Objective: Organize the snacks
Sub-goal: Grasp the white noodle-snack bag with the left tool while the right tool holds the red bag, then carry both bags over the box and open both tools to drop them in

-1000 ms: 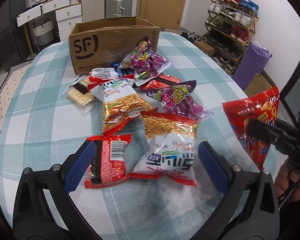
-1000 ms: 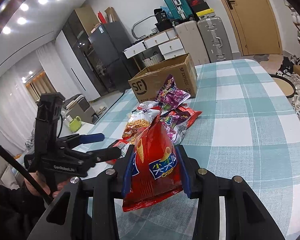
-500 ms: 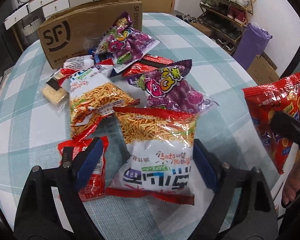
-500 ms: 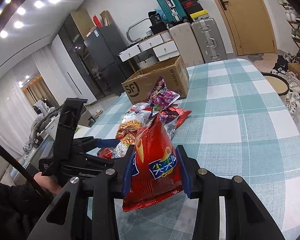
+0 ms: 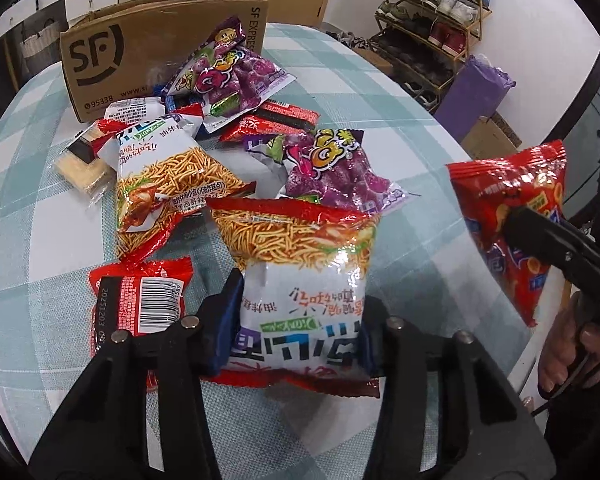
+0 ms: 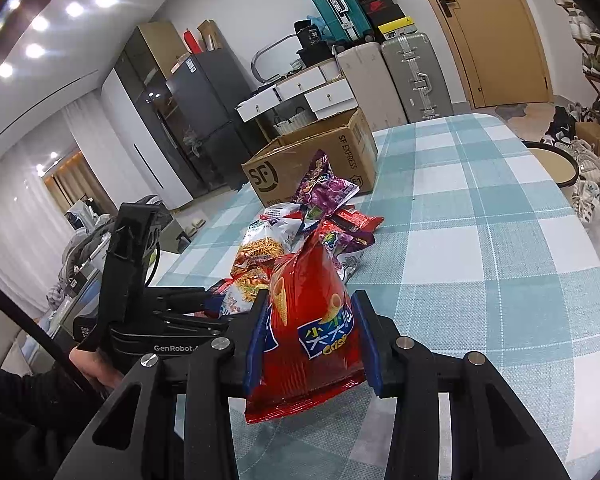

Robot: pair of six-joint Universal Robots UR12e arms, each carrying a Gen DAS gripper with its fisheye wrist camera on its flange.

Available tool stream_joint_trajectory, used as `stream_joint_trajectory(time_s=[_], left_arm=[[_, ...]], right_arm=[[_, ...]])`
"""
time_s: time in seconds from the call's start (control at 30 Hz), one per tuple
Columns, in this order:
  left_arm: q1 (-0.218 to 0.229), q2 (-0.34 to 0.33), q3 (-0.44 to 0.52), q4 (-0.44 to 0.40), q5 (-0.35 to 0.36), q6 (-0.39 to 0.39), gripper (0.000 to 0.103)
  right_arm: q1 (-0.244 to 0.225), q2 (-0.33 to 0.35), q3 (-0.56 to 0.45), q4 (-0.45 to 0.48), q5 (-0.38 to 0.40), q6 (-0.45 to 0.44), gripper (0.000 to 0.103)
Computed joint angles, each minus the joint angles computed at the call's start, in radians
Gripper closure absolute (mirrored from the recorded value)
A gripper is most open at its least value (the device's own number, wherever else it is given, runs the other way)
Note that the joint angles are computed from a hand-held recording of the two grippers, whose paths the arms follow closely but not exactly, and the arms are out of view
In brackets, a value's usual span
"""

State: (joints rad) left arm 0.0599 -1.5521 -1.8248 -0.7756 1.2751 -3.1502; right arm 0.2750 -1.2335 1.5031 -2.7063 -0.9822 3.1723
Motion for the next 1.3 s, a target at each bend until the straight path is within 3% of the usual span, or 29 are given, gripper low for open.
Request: stream_joint_trajectory(time_s=[0.43, 0.63, 0.83, 0.93, 1.3], left_arm=[[0.059, 0.057, 0.002, 0.021, -0.084, -0.015, 0.059], [0.121, 0.087, 0.027, 0.022, -0.147, -0.031, 0.059], [0.176, 0.072, 0.096, 0.000, -0.185, -0.047, 0.059], [0.187, 0.044, 0.147, -0.013, -0.169, -0.041, 0.059], [0.212, -0.101, 0.381, -0.096, -0.140, -0.034, 0.059]], right_arm=[[0.015, 0.018, -0.049, -0.013, 0.019, 0.012, 0.063], [0.016, 0.049, -0.117, -0.009, 0.078, 0.031, 0.063], [0.023, 0.109, -0.243, 0.030, 0.143, 0.026, 0.063], [0.030, 0.149, -0.323, 0.051, 0.167, 0.020, 0.063], [0.055, 0.343, -0.727, 0.252, 0.176, -0.017, 0.063]])
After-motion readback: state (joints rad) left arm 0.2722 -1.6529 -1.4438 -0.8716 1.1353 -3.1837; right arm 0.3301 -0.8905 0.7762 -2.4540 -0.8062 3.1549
